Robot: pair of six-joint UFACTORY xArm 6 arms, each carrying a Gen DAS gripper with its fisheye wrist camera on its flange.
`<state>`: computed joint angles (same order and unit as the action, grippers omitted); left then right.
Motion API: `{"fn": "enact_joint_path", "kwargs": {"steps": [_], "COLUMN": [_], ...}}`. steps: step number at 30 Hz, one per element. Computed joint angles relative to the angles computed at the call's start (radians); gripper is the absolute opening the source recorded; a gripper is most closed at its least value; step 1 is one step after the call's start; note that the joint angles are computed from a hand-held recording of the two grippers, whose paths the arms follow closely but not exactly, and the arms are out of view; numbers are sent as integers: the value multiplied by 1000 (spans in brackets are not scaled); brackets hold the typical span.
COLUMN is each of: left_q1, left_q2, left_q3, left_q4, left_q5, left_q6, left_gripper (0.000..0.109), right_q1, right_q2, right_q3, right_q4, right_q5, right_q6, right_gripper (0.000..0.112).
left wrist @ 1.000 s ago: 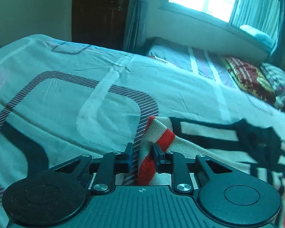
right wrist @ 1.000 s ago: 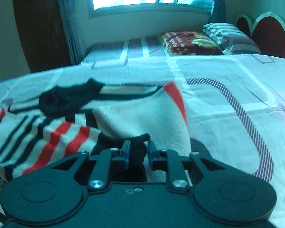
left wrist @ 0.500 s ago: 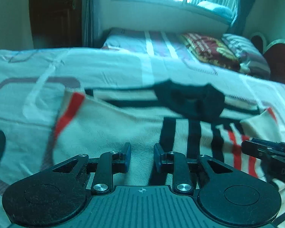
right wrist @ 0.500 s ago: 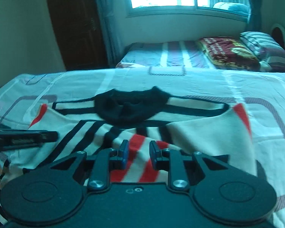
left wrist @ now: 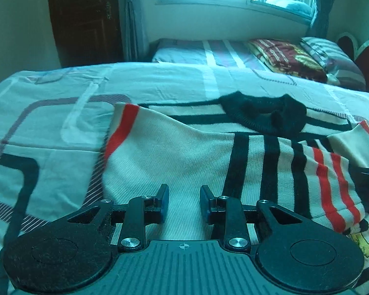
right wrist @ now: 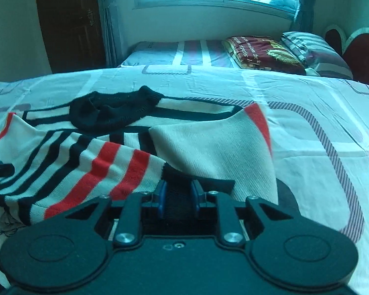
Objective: Fold small clothes
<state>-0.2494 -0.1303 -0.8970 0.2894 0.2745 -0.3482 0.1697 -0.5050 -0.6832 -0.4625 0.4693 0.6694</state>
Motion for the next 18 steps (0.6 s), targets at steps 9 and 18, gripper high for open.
{"fn": "enact_joint_path", "kwargs": {"steps": [9, 18], "left_q1": [-85, -82], "left_q2": [-169, -227], "left_q3": [146, 252], "left_q4": [-76, -2], "left_q5": [1, -16], "left_q6": [40, -15], "left_gripper": [28, 28], "right_q1": [165, 183], "right_q2": [-103, -162], "right_q3": [52, 129], "right_q4": [103, 87], "right_q5": [1, 71], "right_q6": [-56, -121], "right_gripper": [24, 21]}}
